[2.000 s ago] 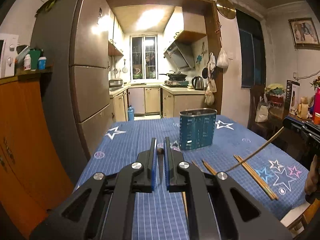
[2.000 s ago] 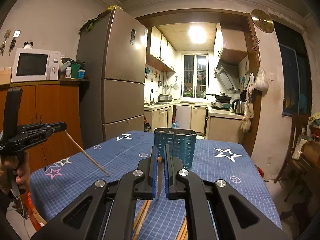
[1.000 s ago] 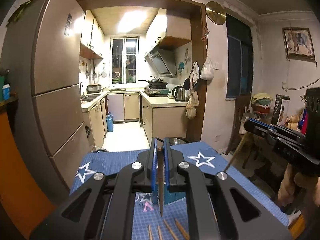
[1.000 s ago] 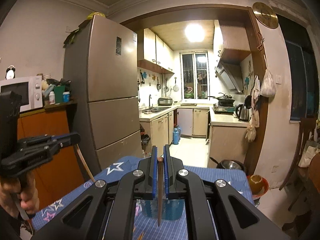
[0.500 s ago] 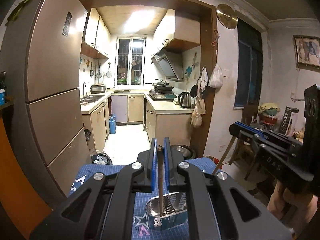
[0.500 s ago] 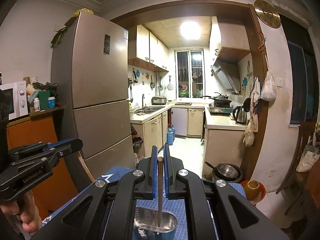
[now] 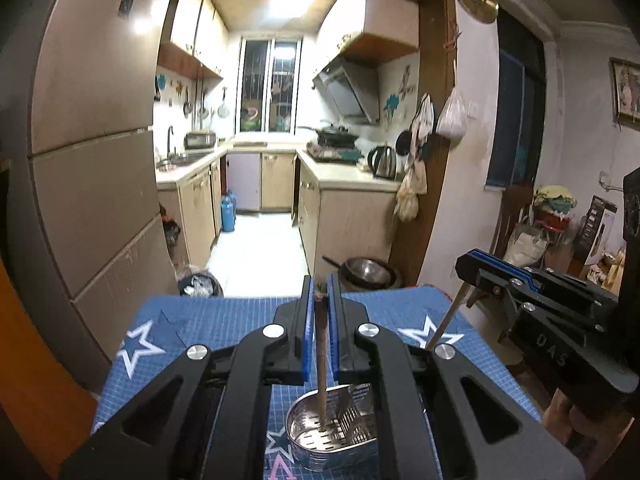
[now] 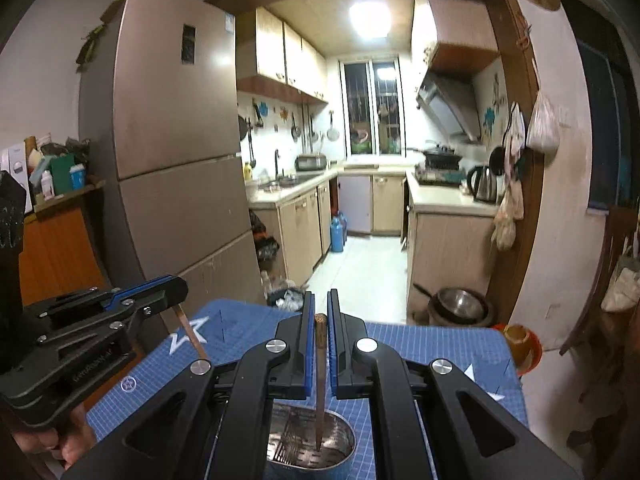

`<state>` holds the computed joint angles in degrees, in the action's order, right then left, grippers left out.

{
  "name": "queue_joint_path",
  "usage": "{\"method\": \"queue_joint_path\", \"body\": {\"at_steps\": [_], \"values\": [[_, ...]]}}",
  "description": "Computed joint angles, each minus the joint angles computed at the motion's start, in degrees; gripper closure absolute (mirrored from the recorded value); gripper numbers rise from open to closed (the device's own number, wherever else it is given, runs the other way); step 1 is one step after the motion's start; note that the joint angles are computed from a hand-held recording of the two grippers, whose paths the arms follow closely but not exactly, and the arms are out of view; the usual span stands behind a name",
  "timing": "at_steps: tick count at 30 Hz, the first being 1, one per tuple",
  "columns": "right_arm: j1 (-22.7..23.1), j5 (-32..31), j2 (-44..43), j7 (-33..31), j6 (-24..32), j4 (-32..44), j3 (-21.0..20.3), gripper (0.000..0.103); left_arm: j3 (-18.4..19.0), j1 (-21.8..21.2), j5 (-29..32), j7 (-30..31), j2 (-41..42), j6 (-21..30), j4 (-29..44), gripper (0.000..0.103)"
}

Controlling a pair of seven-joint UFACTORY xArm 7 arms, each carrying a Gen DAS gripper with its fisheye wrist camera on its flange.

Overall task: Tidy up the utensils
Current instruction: 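Lower the chopsticks into the teal holder and open both tools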

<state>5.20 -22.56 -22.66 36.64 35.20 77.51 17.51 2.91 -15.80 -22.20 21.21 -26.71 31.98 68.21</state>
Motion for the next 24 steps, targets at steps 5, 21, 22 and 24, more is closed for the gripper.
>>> {"method": "queue_joint_path", "body": {"at_steps": [5, 21, 22, 24], "values": [[0.61, 0.32, 0.36, -0.15, -0.69, -1.78, -0.15, 0.096, -0.38, 0.41, 0.67, 0.33, 0.15, -0.57, -1.51, 0.098], [-0.9, -1.86, -5.34, 3.24, -1.17, -4.94, 1.77, 0.075, -0.16, 0.45, 2.35, -0.16, -4.59, -0.01, -2.76, 0.058], [-0.85, -1.53, -6.79, 3.3, -1.4, -5.69, 1.86, 0.075, 0.36, 0.07, 2.24, 0.47, -6.19, 0.51, -3.44, 0.058], [0.46, 0.09, -12.68, 3.35, -2.57, -9.56, 2.04, 0.073, 2.02, -0.89, 1.78, 2.51, -10.72, 1.5, -5.98, 0.056]]}}
